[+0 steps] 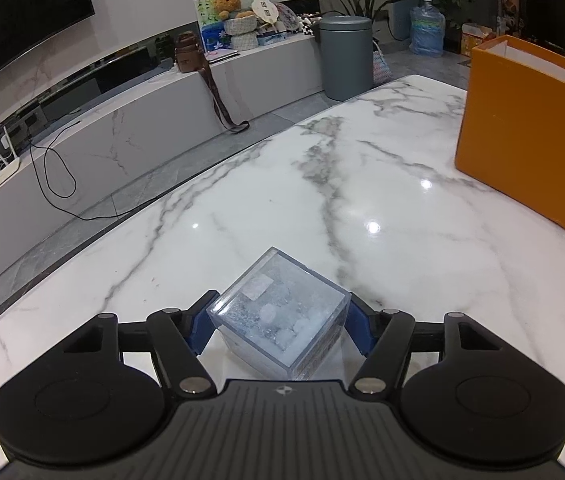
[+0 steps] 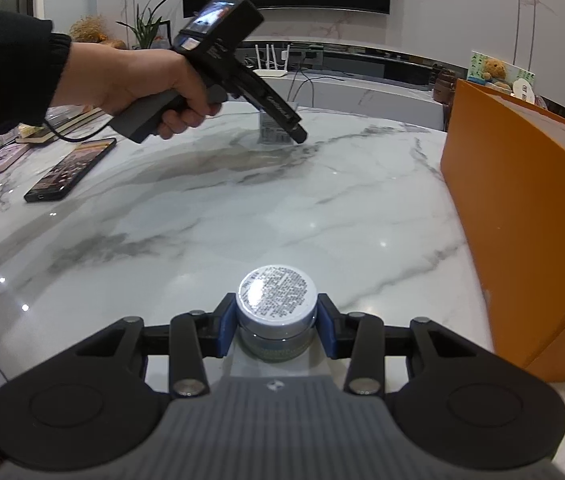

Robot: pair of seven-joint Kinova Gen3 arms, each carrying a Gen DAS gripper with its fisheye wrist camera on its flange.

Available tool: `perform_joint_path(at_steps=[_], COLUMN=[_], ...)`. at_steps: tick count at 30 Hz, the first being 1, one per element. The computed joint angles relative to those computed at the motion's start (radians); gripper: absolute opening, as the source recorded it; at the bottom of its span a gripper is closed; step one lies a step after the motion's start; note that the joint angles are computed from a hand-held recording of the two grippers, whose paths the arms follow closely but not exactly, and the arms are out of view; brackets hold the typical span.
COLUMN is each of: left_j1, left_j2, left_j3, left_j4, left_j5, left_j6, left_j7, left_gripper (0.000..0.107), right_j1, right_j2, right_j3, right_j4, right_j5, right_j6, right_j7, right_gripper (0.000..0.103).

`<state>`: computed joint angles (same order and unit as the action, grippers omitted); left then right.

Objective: Organize rigid objects
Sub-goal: 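Grasp the clear cube with left tool while right tool grasps the white-lidded jar, then carry the clear cube with left tool while right tool carries the jar over the box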

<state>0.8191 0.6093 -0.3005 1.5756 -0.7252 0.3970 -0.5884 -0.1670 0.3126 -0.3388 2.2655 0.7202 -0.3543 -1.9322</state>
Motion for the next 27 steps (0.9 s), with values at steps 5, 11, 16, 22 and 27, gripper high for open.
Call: perform_joint_path(at_steps=[5, 11, 16, 22, 27], left_j1=[0.011, 0.027, 0.044, 0.040, 0.030], left_j2=[-0.022, -0.052, -0.077, -0.109, -0.118], left_j3=[0.000, 0.002, 0.015, 0.067, 0.141], left_j4=[0.008, 0.014, 0.010, -0.010, -0.073], left_j5=[-0.015, -0.052, -0.112, -0.181, -0.205], left_j6=[0.005, 0.027, 0.064, 0.130, 0.246], left_j7=[0.003, 0.027, 0.079, 0.142, 0.158], left_gripper=[0.075, 0.075, 0.075, 0.075, 0.075], right_j1=[-0.029, -0.059, -0.080, -0.108, -0.120], right_j2=[0.009, 0.004, -0.012, -0.031, -0.050], right_j3=[0.027, 0.050, 0.068, 0.096, 0.105], right_j4=[-0.016, -0.032, -0.042, -0.047, -0.070], right_j5=[-0.070, -0.165, -0.237, -0.303, -0.348], right_j6=[0.015, 0.011, -0.008, -0.040, -0.038], right_j7=[0.042, 0.113, 0.160, 0.215, 0.230], right_gripper=[0.041, 0.041, 0.041, 0.041, 0.041])
